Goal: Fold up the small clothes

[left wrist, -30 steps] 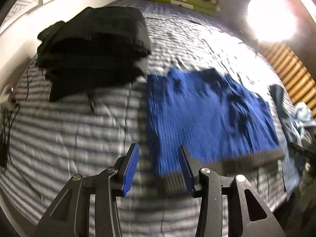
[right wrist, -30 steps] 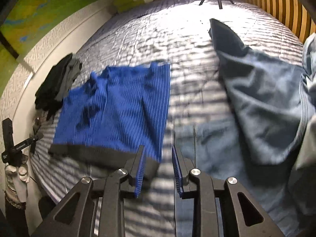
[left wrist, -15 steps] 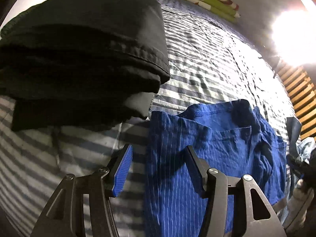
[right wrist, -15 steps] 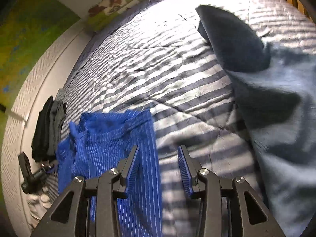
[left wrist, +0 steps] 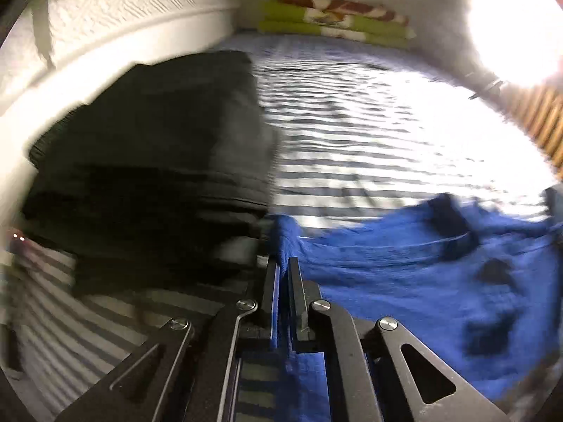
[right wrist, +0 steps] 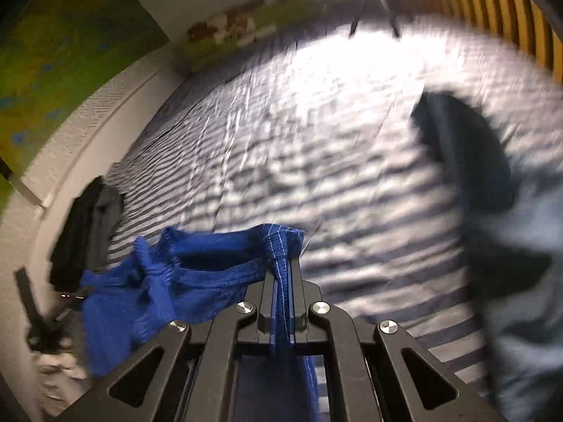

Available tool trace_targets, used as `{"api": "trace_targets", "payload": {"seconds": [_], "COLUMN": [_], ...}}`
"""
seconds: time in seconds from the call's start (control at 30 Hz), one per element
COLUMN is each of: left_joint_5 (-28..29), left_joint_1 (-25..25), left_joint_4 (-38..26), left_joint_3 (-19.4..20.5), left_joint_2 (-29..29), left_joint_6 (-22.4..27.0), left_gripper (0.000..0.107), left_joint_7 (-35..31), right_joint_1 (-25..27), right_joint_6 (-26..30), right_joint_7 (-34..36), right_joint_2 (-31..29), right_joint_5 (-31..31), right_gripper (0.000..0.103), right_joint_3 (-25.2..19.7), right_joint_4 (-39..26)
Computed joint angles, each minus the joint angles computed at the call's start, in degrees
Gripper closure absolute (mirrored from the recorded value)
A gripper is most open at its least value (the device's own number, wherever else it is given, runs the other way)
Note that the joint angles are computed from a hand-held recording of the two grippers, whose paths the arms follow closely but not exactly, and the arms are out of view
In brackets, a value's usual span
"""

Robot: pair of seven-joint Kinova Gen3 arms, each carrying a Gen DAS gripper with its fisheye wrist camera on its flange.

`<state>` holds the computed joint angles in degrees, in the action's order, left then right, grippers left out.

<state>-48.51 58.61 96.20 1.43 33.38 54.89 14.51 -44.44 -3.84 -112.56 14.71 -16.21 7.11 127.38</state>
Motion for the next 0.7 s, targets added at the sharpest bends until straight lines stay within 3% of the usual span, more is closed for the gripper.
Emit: {"api": "trace_targets", "payload": {"seconds": [0.1, 0.2, 0.23, 0.3, 0.33, 0.43, 0.5, 0.57, 0.63, 0.7], "left_joint_5": [2.64, 2.40, 1.87, 0.79, 0.12, -1.40, -2.12, -1.70, -2.12, -2.71], "left_joint_1": [-2.69, -1.37, -0.44, 0.72, 1.53, 1.71, 2.25, 4.25, 6.62, 7.14], "left_joint_4": [1.45, 1.73, 1.81, 3.91, 6.34, 11.99, 14.18, 17.25, 19.86, 21.07], "left_joint_3": [0.59, 0.11, 0.18, 0.58, 1.01, 4.68, 6.42, 5.59, 4.77, 6.44], "left_joint_2": [-0.16, -1.01, -1.75, -4.05, -6.37, -10.91, -11.99, -13.12, -13.32, -12.95], "left_joint_6": [-3.04, -2.03, -0.84, -1.03, -2.41, -5.91, -8.54, -12.31, -16.09, -16.67], "left_gripper": [0.100, 0.096, 0.093, 0.069, 0.065, 0.062, 0.059, 0.056, 0.054, 0.047], "left_joint_7": [0.05, -0.91, -1.17, 0.56, 2.65, 8.15, 12.81, 17.47, 22.13, 25.64], "right_joint_1": [-7.46, -11.73, -11.16, -7.48, -4.96, 0.34, -1.15, -5.70, -7.13, -4.80], "right_joint_6": [3.30, 8.51, 8.56, 8.33, 8.31, 8.69, 9.16, 9.09, 8.67, 7.81], "right_joint_7": [3.26, -0.89, -1.91, -1.17, 0.13, 0.40, -3.63, -6.78, -7.28, -5.10], "right_joint_2": [1.14, 2.82, 2.37, 0.04, -1.61, -6.14, -8.97, -11.16, -13.30, -14.72], "right_joint_5": [-1.11, 1.64, 2.56, 1.64, 0.65, 3.26, 7.81, 9.49, 7.44, 2.78], "right_gripper": [0.096, 0.085, 0.083, 0.077, 0.076, 0.075, 0.075, 0.075, 0.074, 0.072], "right_joint_3": [7.96, 13.43, 13.33, 9.95, 7.30, 0.94, 0.86, 3.55, 3.13, -1.11], "right_joint_4": [-1.71, -3.93, -3.64, -2.43, -1.48, 2.15, 5.18, 8.30, 11.42, 13.76]}}
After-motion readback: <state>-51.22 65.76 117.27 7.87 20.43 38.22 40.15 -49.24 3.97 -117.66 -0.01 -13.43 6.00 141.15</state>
